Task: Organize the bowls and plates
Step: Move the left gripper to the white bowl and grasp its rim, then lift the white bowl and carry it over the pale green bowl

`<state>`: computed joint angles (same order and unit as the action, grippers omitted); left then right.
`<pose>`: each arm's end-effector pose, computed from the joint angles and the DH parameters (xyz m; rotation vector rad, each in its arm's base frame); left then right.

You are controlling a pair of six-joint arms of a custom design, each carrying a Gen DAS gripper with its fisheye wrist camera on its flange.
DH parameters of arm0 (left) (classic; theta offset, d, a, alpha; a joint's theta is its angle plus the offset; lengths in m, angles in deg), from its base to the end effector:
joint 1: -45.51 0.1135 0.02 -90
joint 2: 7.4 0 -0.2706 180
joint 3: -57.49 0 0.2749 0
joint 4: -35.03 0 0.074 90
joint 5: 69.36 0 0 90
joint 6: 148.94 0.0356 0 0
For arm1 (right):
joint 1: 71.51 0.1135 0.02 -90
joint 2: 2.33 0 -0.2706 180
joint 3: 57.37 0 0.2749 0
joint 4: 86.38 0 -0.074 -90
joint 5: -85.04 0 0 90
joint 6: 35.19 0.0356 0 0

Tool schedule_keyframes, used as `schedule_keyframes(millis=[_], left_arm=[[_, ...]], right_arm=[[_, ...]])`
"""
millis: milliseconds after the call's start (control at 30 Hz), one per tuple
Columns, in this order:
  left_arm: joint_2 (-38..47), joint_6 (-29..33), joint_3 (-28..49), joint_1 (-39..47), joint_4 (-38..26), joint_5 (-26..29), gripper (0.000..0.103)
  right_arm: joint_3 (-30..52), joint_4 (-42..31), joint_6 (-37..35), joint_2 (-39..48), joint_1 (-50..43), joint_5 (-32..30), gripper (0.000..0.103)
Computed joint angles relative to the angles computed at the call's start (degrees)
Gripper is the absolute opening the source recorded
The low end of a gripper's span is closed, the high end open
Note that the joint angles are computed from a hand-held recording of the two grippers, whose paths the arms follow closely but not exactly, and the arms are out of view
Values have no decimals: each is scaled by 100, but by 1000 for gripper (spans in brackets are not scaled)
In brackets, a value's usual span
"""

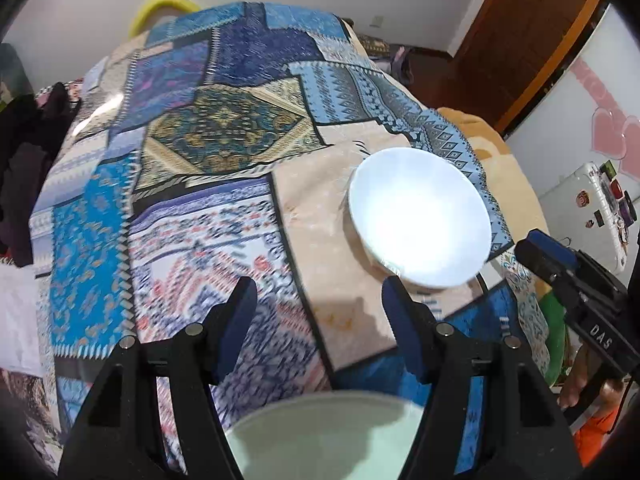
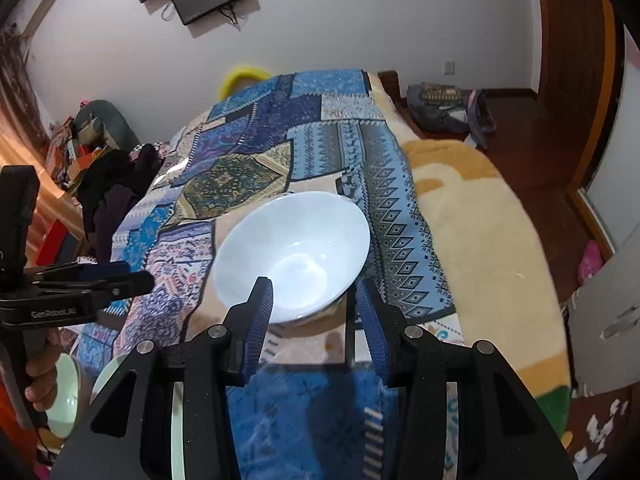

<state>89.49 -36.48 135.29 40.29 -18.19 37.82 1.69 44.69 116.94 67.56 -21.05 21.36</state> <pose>0.3427 -0.0419 0.1893 0.7264 2.6762 -0.3494 0.1715 0.1830 0.2245 0.4057 2.4375 0.2344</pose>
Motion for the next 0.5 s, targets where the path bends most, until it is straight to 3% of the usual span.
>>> schedule_keyframes(millis=[167, 333, 500], left_arm=[[707, -295, 465, -369, 150, -138, 64], [1334, -437, 796, -667, 359, -424, 47], [1718, -433, 1023, -777, 340, -393, 38]], right_arm=[[-253, 558, -167, 196, -460, -397, 40], [-545, 997, -138, 270, -775, -692, 40], [-728, 1346, -155, 323, -1003, -1042, 40]])
